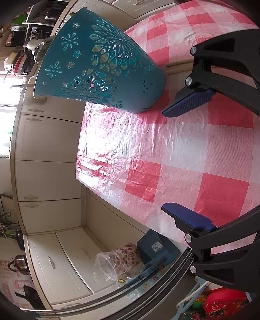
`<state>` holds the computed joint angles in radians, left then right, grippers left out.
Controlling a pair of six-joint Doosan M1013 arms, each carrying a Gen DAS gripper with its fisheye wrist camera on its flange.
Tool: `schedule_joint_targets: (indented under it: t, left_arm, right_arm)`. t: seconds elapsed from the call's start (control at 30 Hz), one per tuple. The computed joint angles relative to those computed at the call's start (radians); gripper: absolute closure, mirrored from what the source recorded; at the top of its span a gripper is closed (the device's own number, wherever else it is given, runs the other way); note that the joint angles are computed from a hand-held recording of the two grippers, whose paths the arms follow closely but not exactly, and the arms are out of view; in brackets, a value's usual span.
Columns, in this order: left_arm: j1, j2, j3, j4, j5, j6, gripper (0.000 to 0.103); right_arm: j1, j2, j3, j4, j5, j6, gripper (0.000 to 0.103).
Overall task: Organize utensils
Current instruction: 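Bring the left tool back down beside the teal basket, then lift the held stick over the teal basket and open the right tool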
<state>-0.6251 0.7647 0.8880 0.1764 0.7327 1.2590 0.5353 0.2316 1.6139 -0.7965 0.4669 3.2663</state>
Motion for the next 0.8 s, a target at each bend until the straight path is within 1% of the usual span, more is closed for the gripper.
schedule_joint_targets:
  t: [0.2,0.33,0.37,0.43,0.53,0.6,0.7,0.8]
  left_arm:
    - [-0.002,0.002,-0.004,0.006,0.009,0.002,0.020]
    - [-0.003,0.003,-0.005,0.009,0.010,0.001,0.019]
    - [-0.003,0.004,-0.006,0.009,0.011,0.000,0.019]
    - [-0.003,0.003,-0.005,0.008,0.010,0.000,0.019]
    - [-0.002,0.002,-0.003,0.000,0.006,0.003,0.019]
    - [-0.001,0.002,-0.003,-0.011,0.003,0.011,0.019]
    - [0.002,0.002,-0.003,-0.029,0.000,0.025,0.019]
    - [0.003,0.002,-0.003,-0.039,-0.003,0.031,0.019]
  right_arm:
    - [-0.002,-0.005,-0.042,-0.120,-0.021,0.059,0.097]
    - [-0.013,0.016,-0.112,-0.227,0.004,0.079,0.097]
    - [-0.016,0.026,-0.138,-0.275,0.018,0.097,0.097]
    - [-0.018,0.047,-0.183,-0.380,0.054,0.138,0.097]
    - [-0.019,0.089,-0.255,-0.522,0.143,0.186,0.097]
    - [-0.017,0.123,-0.300,-0.608,0.222,0.225,0.097]
    - [-0.014,0.166,-0.348,-0.671,0.323,0.232,0.097]
    - [-0.021,0.207,-0.387,-0.665,0.381,0.197,0.097]
